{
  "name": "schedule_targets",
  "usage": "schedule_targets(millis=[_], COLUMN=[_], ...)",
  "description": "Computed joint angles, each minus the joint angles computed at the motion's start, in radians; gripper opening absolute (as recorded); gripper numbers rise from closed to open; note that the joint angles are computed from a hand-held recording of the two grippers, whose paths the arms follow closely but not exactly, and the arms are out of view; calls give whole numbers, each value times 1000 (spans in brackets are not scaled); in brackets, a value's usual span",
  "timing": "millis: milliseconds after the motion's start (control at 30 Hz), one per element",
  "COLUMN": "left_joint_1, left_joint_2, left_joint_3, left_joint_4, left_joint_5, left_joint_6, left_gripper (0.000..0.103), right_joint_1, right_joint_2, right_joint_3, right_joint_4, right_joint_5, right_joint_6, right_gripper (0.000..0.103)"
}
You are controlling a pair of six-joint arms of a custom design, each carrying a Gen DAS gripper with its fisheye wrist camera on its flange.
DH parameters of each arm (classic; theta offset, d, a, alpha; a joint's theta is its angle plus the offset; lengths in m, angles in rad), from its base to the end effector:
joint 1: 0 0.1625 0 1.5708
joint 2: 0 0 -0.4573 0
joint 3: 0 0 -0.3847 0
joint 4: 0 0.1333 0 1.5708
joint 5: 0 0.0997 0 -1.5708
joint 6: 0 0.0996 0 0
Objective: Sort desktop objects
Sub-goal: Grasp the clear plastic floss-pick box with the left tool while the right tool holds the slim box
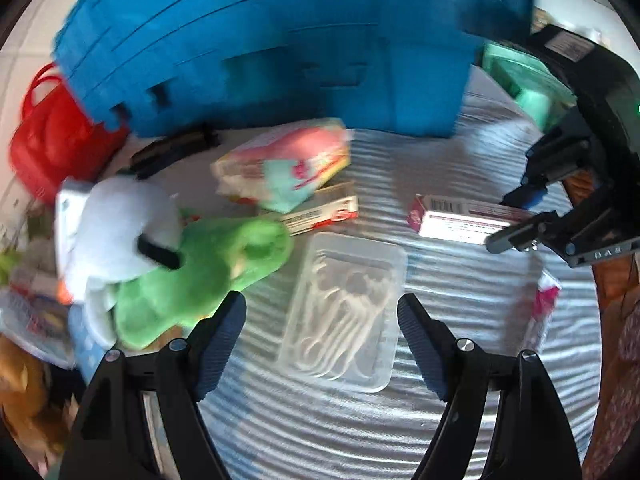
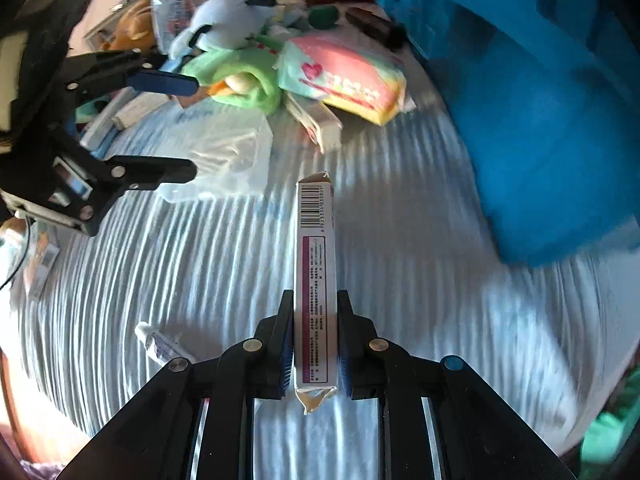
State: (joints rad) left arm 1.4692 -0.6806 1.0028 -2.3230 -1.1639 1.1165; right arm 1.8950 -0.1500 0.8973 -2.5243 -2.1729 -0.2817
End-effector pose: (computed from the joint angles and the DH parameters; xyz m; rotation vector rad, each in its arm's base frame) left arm 0.0857 -0.8622 0.2869 1.3770 2.1769 -0.2331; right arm 0.3433 -0.7800 -0.0906 0.6774 -2.4397 0.2785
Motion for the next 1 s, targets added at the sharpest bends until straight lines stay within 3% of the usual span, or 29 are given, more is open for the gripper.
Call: schedule_targets(millis=[167, 367, 567, 867, 1000], left_joint_1=[3, -4, -9, -8, -5], left_joint_2=[28, 57, 76, 79, 72], left_joint_3=[-9, -52, -54, -29, -30], left_joint_4=[13, 49, -3, -92, -63], left_joint_5=[27, 41, 53, 46, 23], left_joint_6=[213, 244, 198, 124, 123], left_gripper=[78, 78, 78, 78, 66], right_joint_1=[26, 60, 65, 80, 85], right_joint_2=[-12, -8, -30, -55, -54], right_joint_3=[63, 117, 180, 260, 267], right_joint_4=[-94, -196, -225, -273, -269], right_joint_5=[-83, -177, -205, -217, -229], right_joint_6=[200, 361, 519, 591, 612], right_gripper=[18, 18, 18, 18, 18])
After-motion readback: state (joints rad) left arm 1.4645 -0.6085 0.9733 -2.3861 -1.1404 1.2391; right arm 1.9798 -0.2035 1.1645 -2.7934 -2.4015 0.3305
